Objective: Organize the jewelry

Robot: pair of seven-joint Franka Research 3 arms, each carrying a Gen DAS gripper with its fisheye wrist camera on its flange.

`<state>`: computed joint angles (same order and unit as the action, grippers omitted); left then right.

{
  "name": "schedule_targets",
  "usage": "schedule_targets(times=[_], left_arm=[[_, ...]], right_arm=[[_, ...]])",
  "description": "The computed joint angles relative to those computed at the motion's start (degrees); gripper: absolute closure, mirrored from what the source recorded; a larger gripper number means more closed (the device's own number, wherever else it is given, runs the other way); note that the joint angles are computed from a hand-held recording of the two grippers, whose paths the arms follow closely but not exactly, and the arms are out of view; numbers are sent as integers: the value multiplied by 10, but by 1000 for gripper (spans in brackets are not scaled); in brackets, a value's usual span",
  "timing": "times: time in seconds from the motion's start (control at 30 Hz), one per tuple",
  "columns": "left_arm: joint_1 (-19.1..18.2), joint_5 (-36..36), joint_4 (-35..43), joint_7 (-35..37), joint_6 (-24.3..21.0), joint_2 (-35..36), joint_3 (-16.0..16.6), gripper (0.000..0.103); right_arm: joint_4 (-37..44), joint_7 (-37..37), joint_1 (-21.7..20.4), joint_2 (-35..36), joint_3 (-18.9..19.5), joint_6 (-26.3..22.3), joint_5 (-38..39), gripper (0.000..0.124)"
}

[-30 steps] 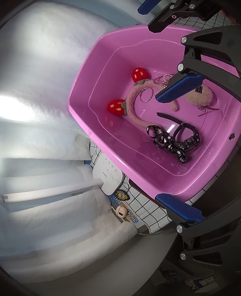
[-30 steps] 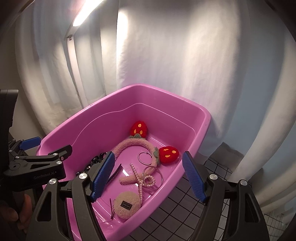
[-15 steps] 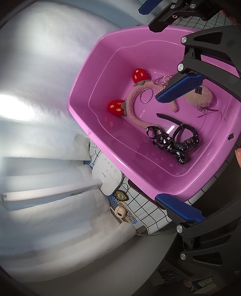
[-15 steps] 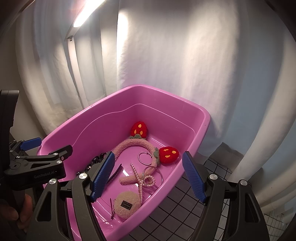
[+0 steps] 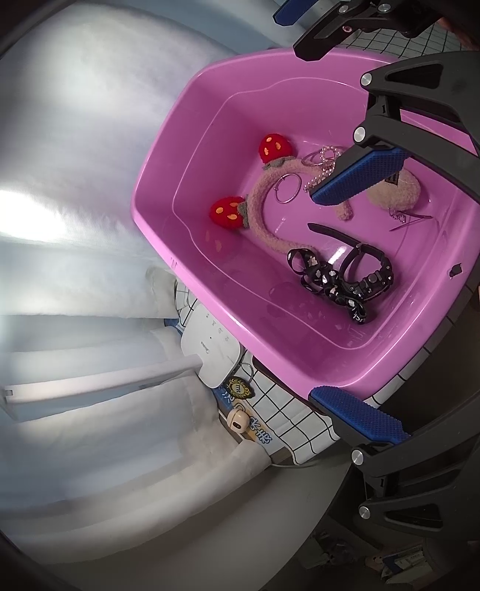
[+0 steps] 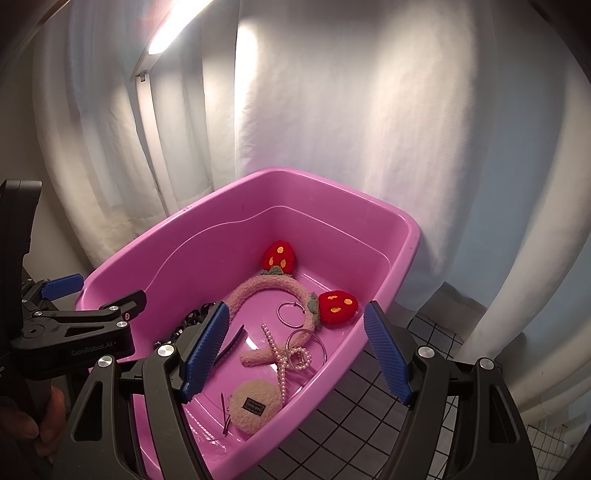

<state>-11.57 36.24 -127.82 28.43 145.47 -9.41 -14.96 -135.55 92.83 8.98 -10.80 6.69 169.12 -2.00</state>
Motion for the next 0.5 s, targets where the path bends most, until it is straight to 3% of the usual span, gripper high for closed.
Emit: schedule_targets(times=[0.5], left_arm=[[-1, 6, -1, -7, -1, -1, -1, 6]], right_arm=[[-3, 0, 0, -3, 1, 1, -1, 52]])
